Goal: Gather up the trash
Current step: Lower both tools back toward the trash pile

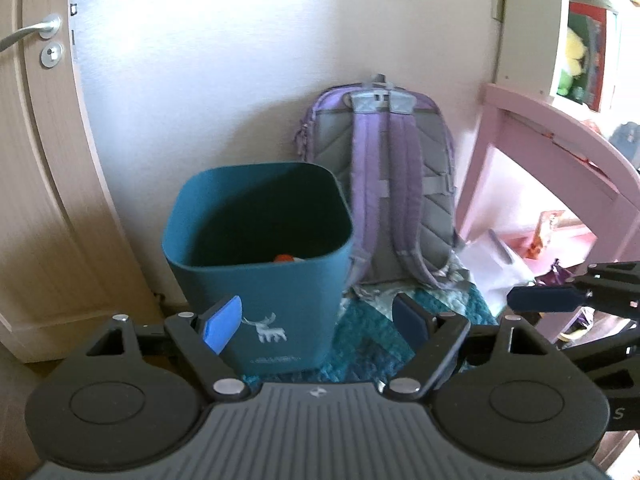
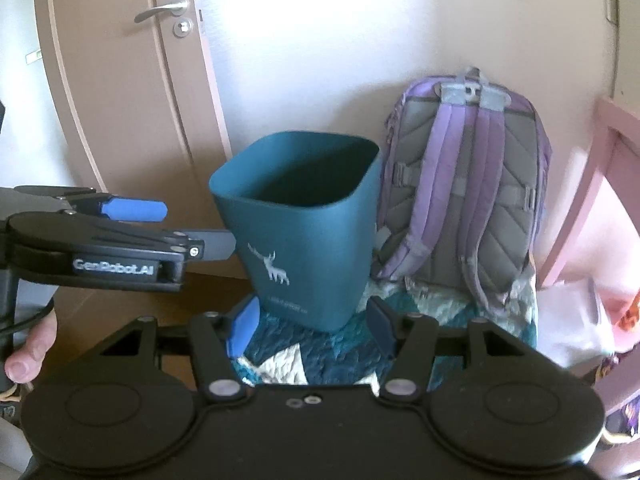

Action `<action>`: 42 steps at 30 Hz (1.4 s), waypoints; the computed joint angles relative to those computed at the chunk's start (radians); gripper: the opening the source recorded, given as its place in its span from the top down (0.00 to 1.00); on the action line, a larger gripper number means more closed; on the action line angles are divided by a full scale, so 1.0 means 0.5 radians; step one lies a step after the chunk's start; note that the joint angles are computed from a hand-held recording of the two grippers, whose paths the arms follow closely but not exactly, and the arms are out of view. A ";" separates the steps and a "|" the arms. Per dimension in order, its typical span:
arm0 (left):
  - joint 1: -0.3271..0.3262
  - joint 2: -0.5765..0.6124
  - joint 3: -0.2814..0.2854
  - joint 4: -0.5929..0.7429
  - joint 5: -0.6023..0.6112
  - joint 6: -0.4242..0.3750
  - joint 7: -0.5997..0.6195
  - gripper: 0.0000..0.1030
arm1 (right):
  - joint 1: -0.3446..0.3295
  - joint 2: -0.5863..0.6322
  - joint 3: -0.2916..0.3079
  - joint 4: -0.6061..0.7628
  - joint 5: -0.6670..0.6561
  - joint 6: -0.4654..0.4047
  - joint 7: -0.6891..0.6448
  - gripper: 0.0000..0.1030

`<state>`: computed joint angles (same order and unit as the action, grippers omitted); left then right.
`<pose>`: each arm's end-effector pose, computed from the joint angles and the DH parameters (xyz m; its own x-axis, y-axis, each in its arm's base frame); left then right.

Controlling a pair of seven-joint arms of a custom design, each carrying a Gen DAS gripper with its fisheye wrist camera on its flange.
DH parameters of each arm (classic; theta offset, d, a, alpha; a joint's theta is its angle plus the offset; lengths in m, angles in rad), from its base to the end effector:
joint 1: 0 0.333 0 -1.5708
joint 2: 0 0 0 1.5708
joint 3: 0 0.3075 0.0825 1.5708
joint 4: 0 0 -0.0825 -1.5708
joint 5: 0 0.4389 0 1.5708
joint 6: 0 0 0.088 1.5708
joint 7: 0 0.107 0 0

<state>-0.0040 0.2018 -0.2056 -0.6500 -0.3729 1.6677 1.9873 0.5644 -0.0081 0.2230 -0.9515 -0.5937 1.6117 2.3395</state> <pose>0.5360 -0.1217 0.9679 -0.6647 -0.7471 -0.0085 -0.4554 0.4142 -0.7881 0.4015 0.3228 0.9505 -0.1201 -0.9877 -0.1001 -0.6349 0.1539 -0.7571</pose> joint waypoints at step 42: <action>-0.238 -1.009 0.315 -2.405 0.192 0.498 0.047 0.01 | -0.491 -1.106 0.088 -2.459 1.103 0.908 0.332 0.42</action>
